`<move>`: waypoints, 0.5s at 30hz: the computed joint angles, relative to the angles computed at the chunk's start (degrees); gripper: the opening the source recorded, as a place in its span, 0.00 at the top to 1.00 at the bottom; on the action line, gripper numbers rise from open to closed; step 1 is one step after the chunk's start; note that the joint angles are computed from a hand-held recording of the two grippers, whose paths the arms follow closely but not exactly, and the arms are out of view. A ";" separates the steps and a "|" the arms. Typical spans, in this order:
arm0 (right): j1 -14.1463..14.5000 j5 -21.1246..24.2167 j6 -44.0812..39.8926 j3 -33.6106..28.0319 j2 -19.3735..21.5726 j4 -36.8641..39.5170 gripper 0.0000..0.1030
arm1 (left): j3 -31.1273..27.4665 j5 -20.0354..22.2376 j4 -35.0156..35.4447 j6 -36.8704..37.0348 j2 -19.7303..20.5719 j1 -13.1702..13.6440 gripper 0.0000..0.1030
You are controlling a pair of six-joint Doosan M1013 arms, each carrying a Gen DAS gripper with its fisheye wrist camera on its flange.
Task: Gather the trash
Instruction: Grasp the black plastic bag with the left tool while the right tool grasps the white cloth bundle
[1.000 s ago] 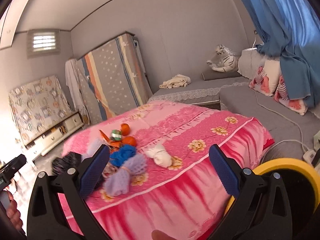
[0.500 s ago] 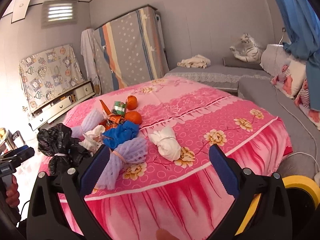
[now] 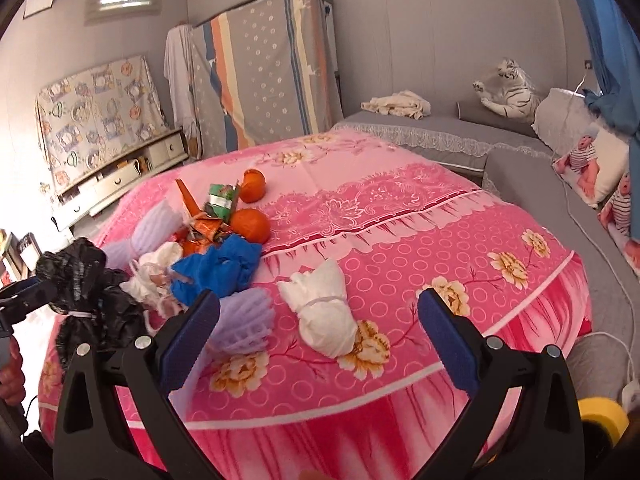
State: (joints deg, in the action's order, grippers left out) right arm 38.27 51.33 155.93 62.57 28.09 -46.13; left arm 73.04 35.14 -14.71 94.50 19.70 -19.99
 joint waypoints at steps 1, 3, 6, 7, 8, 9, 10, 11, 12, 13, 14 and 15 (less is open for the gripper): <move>-0.47 -0.07 -0.80 -0.45 0.25 1.49 0.08 | -0.25 0.04 -0.15 -0.07 0.21 0.01 0.08; -1.22 0.23 -2.89 -1.54 0.84 4.53 0.08 | -0.20 0.08 -1.30 0.55 0.30 0.28 0.08; -1.78 2.01 -4.90 -3.20 1.96 6.40 0.08 | -0.62 0.52 -2.39 0.92 0.87 0.67 0.08; -2.04 2.23 -5.58 -3.67 2.28 7.45 0.09 | -0.68 0.36 -2.56 0.80 1.04 0.77 0.08; -2.43 2.39 -6.42 -4.19 2.63 8.92 0.09 | -0.83 0.34 -2.76 0.81 1.22 0.85 0.08; -2.52 2.60 -6.63 -4.49 2.90 9.34 0.11 | -1.02 0.55 -3.34 0.93 1.47 1.00 0.10; -2.62 3.06 -7.02 -4.95 3.26 9.70 0.16 | -1.21 0.97 -4.18 1.27 1.69 1.20 0.13; -2.75 3.70 -7.58 -5.52 3.65 10.16 0.18 | -1.44 1.62 -5.29 1.78 1.95 1.37 0.17; -2.87 4.52 -8.15 -6.06 4.05 10.78 0.20 | -1.59 2.13 -5.84 1.94 2.18 1.45 0.21; -2.99 4.99 -8.42 -6.36 4.31 11.32 0.22 | -1.65 2.48 -5.87 1.61 2.37 1.51 0.23; -3.21 5.31 -8.84 -6.55 4.54 12.29 0.23 | -1.66 2.87 -5.99 1.10 2.52 1.59 0.26; -3.28 5.49 -8.92 -6.61 4.67 12.74 0.25 | -1.36 2.87 -6.81 1.27 2.53 1.79 0.27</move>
